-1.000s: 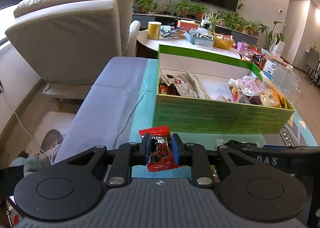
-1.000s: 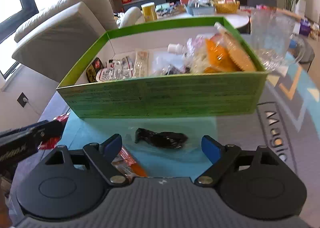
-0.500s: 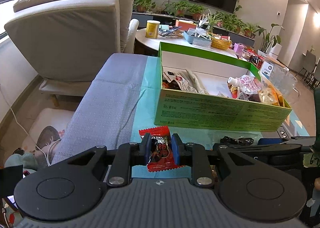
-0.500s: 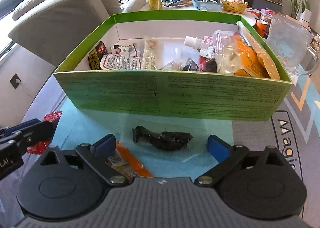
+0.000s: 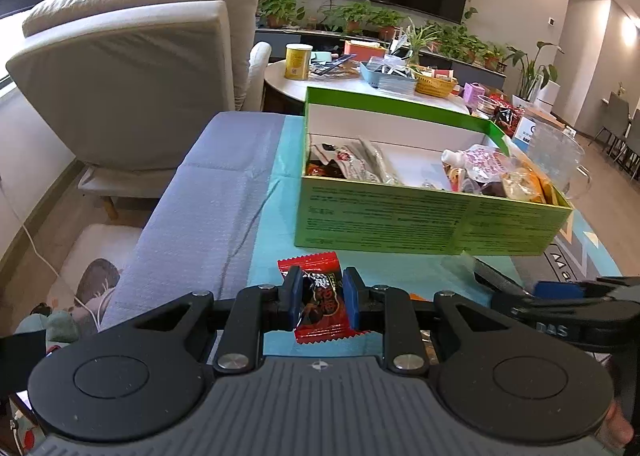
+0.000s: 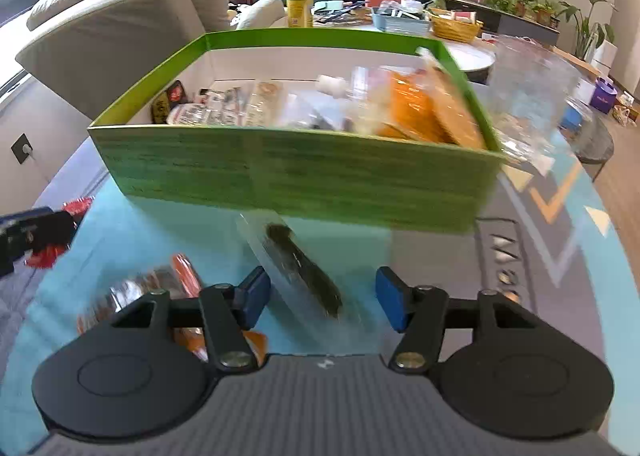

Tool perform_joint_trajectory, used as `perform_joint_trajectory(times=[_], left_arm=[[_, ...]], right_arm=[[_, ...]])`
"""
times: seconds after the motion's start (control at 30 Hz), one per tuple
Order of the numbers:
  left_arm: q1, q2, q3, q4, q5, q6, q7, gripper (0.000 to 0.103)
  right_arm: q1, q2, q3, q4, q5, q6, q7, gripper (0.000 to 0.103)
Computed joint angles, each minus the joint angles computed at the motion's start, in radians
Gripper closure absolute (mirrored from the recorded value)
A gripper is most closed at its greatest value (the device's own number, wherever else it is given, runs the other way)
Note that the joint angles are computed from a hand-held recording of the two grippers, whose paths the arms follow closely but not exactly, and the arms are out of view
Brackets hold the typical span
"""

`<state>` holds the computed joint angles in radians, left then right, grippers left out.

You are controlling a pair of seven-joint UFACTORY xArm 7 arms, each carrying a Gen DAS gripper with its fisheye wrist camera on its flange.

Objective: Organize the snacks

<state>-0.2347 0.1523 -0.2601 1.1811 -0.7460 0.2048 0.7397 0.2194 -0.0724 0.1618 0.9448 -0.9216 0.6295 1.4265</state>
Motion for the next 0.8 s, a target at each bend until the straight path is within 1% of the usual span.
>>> perform_joint_trajectory(times=[0.2, 0.3, 0.43, 0.53, 0.57, 0.6, 0.67, 0.7, 0.8], left_arm=[[-0.014, -0.017, -0.001, -0.019, 0.015, -0.008, -0.004, 0.083], [-0.022, -0.024, 0.000, -0.025, 0.024, -0.008, -0.006, 0.083], [-0.032, -0.031, 0.005, -0.031, 0.036, -0.012, -0.011, 0.083], [-0.038, -0.029, 0.012, -0.028, 0.060, -0.014, -0.030, 0.083], [-0.039, -0.029, 0.013, -0.028, 0.068, -0.014, -0.036, 0.083], [-0.038, -0.028, 0.014, -0.028, 0.073, -0.014, -0.040, 0.083], [-0.038, -0.027, 0.015, -0.029, 0.083, -0.016, -0.048, 0.083], [-0.037, -0.027, 0.014, -0.032, 0.085, -0.019, -0.051, 0.083], [-0.038, -0.018, 0.017, -0.029, 0.108, -0.016, -0.078, 0.083]], right_arm=[[-0.031, -0.110, 0.014, -0.119, -0.017, -0.012, 0.023, 0.043], [-0.056, -0.148, 0.023, -0.162, -0.012, -0.048, 0.028, 0.043], [-0.084, -0.145, 0.047, -0.158, -0.019, -0.066, 0.038, 0.043], [-0.091, -0.139, 0.051, -0.159, -0.031, -0.097, 0.050, 0.042], [-0.095, -0.134, 0.059, -0.152, -0.048, -0.086, 0.057, 0.042], [-0.098, -0.142, 0.068, -0.155, -0.071, -0.063, 0.080, 0.042], [-0.108, -0.143, 0.085, -0.146, -0.120, 0.014, 0.167, 0.042], [-0.109, -0.152, 0.080, -0.150, -0.125, 0.031, 0.205, 0.042], [-0.133, -0.214, 0.044, -0.197, -0.100, 0.008, 0.323, 0.042]])
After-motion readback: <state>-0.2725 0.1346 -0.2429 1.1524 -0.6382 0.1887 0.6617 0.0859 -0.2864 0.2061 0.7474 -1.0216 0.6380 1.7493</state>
